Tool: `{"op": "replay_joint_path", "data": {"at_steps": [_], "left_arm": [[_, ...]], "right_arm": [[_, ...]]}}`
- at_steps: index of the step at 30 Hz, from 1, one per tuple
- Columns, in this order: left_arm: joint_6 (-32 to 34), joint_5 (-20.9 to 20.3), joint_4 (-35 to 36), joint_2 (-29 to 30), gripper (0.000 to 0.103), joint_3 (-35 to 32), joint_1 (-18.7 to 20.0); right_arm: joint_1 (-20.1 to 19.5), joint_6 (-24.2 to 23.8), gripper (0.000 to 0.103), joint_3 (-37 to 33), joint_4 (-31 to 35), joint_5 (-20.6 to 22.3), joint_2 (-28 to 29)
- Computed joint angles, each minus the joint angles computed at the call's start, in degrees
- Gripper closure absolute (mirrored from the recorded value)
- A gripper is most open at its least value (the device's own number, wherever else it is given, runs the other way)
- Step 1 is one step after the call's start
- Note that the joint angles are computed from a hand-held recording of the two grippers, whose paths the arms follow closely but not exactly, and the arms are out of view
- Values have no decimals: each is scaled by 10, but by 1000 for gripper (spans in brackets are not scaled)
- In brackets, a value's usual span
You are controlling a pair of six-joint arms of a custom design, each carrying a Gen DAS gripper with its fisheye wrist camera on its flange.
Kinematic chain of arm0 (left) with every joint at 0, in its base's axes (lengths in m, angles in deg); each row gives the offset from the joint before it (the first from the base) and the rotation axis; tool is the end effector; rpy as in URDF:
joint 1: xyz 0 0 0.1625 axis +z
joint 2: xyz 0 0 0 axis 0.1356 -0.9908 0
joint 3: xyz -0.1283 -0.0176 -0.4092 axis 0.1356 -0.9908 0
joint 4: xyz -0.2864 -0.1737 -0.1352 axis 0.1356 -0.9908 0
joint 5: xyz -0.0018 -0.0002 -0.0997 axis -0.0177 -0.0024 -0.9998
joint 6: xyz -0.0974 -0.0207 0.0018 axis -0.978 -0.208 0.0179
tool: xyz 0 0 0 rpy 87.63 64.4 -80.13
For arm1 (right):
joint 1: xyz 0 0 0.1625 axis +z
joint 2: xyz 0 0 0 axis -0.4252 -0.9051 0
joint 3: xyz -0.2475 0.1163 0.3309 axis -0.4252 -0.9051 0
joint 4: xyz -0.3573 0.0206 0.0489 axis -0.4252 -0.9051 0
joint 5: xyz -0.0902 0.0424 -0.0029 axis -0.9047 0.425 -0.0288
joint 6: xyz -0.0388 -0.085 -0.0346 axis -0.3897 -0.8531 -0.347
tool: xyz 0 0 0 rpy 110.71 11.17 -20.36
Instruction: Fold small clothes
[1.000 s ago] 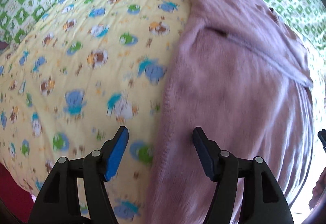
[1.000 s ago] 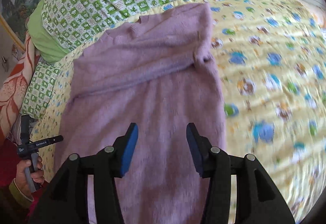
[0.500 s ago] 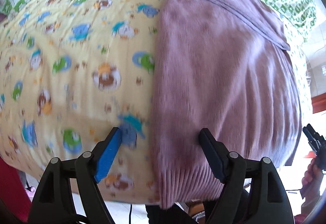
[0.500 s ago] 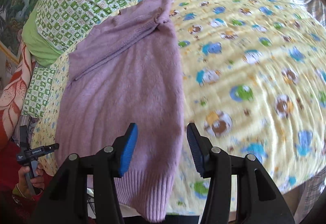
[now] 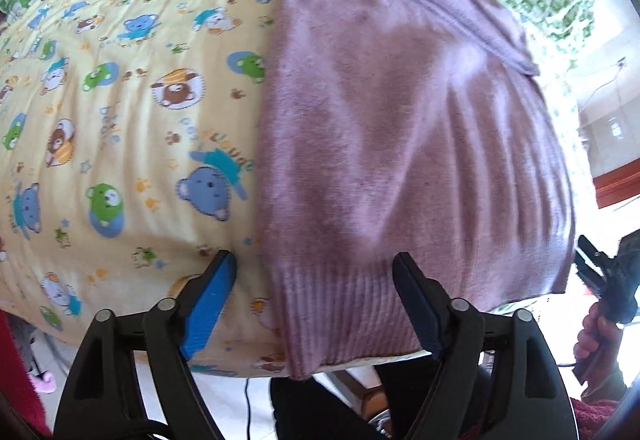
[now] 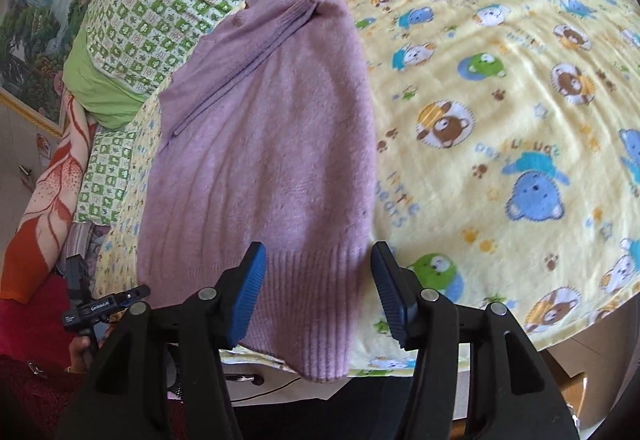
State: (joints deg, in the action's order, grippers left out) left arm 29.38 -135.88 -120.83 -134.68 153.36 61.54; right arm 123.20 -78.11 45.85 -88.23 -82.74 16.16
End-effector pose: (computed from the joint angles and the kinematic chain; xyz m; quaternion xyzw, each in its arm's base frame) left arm -0.0139 -0.5956 0.2642 -0.1550 0.9216 -0.2535 0.2495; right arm 0.2054 -0.6626 0.0870 0.0591 -0.9693 0.2171 0.0994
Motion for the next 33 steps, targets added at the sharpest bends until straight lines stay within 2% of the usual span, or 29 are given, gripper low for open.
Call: {"op": "replay_joint_path", "data": {"at_steps": [3, 5, 6, 7, 8, 9, 10, 11, 16, 22, 28, 33], "left_arm": [[13, 18, -12, 5, 35, 10, -7], [20, 23, -15, 9, 44, 8, -9], [27, 20, -19, 14, 56, 4, -9], [31, 15, -23, 13, 72, 4, -8], [36, 7, -30, 10, 78, 8, -7], [44, -4, -41, 8, 86, 10, -4], [49, -11, -48, -2, 89, 19, -2], [50, -12, -55, -6, 91, 26, -2], [45, -21, -62, -10, 95, 31, -1], [59, -26, -78, -26, 96, 24, -13], [83, -13, -115, -29, 97, -11, -24], [120, -1, -146, 0, 97, -89, -17]], "right_arm": [[-3, 6, 45, 1, -6, 21, 5], [-7, 17, 45, 2, -17, 39, 9], [-9, 19, 45, 3, -20, 48, 10], [-11, 22, 45, 4, -22, 57, 11], [-11, 22, 51, 5, -25, 62, 12], [-11, 21, 72, 6, -25, 61, 12], [-10, 23, 85, 6, -14, 48, 12], [-11, 26, 95, 8, -7, 43, 9], [-25, 20, 95, 45, -28, 70, -15], [-15, 9, 95, 31, -27, 93, -18], [1, 3, 95, -19, -25, 127, -11], [11, 1, 95, -106, -9, 153, 17]]}}
